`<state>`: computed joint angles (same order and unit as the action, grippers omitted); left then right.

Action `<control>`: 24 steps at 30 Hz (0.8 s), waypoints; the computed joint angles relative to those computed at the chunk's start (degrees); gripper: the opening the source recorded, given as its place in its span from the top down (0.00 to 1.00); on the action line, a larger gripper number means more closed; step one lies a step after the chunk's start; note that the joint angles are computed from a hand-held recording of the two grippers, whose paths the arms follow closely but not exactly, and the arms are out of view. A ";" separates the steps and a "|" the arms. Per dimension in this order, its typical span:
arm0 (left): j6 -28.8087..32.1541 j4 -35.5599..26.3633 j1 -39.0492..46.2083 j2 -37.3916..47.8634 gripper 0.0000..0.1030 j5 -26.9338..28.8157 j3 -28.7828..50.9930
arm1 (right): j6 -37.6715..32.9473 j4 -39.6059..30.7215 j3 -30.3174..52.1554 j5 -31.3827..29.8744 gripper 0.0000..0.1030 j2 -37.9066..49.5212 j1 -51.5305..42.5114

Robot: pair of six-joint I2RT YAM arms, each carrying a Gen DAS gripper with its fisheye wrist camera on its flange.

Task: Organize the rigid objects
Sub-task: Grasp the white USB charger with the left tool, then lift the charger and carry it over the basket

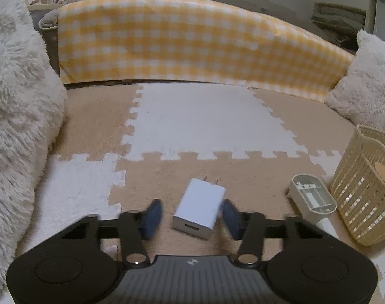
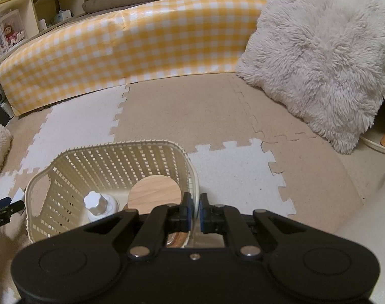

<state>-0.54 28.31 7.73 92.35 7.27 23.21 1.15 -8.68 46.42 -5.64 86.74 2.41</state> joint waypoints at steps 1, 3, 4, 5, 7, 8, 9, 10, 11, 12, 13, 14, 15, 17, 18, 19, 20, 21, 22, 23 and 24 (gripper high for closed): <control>-0.15 -0.18 -0.08 -0.17 0.59 0.26 -0.08 | 0.00 0.00 0.00 0.00 0.93 0.00 0.00; -0.10 -0.38 -0.82 -0.90 0.61 -0.67 -0.61 | 0.02 -0.06 0.03 -0.02 0.93 0.00 -0.01; -0.47 -0.94 -1.00 -1.45 0.63 -0.85 -0.89 | 0.02 -0.06 0.03 -0.02 0.93 0.00 -0.01; -1.28 -2.45 -1.31 -2.31 0.64 -1.32 -0.96 | -0.01 -0.05 0.04 -0.03 0.93 0.04 0.00; -2.71 -6.40 -1.86 -4.52 0.65 -2.02 -0.93 | 0.00 -0.07 0.03 0.00 0.93 0.00 0.01; -3.21 -9.00 -2.21 -6.22 0.65 -2.18 -1.00 | 0.00 -0.07 0.03 0.00 0.93 0.00 0.01; -3.48 -11.15 -2.47 -7.84 0.65 -2.30 -1.22 | 0.00 -0.07 0.03 0.00 0.93 0.00 0.01; -3.90 -13.03 -2.74 -9.70 0.65 -2.42 -1.70 | 0.00 -0.07 0.03 0.00 0.93 0.00 0.01; -4.56 -14.15 -2.81 -11.19 0.65 -2.40 -2.28 | 0.00 -0.07 0.03 0.00 0.93 0.00 0.01; -5.27 -15.07 -2.81 -12.28 0.65 -2.26 -2.70 | 0.00 -0.09 0.04 0.00 0.93 0.00 -0.01; -5.76 -15.89 -2.77 -13.12 0.65 -1.93 -2.94 | 0.00 -0.18 0.09 -0.01 0.93 0.02 -0.02; -6.08 -16.55 -2.98 -13.67 0.65 -2.02 -2.99 | 0.00 -0.26 0.07 0.02 0.93 -0.02 0.03; -6.33 -16.99 -3.40 -13.89 0.65 -2.51 -2.88 | -0.03 -0.31 0.05 0.06 0.93 -0.09 0.06; -7.10 -17.24 -4.08 -13.35 0.64 -3.50 -2.24 | -0.07 -0.30 -0.04 0.04 0.93 -0.21 0.06; -7.76 -17.23 -4.13 -12.75 0.63 -3.49 -1.83 | -0.03 -0.24 -0.08 0.04 0.93 -0.23 0.07; -8.75 -17.23 -4.35 -12.12 0.62 -3.90 -1.40 | 0.02 -0.21 -0.08 0.02 0.93 -0.22 0.05; -9.43 -16.97 -4.50 -11.33 0.62 -4.21 -1.05 | 0.05 -0.16 -0.05 0.03 0.93 -0.15 0.05; -9.84 -16.80 -4.60 -10.62 0.62 -4.43 -0.70 | 0.03 -0.24 0.01 0.08 0.93 -0.15 0.07; -10.26 -16.64 -4.65 -9.71 0.62 -4.63 -0.23 | 0.02 -0.27 0.01 0.17 0.93 -0.18 0.14; -10.64 -16.45 -4.73 -8.93 0.62 -4.77 0.17 | -0.01 -0.25 -0.02 0.30 0.93 -0.22 0.23; -11.04 -16.14 -4.83 -8.17 0.62 -4.97 0.51 | -0.07 -0.24 -0.05 0.42 0.93 -0.25 0.29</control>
<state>-11.58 12.16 2.90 84.18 2.31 23.72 1.08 -8.92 46.37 -5.22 86.49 2.71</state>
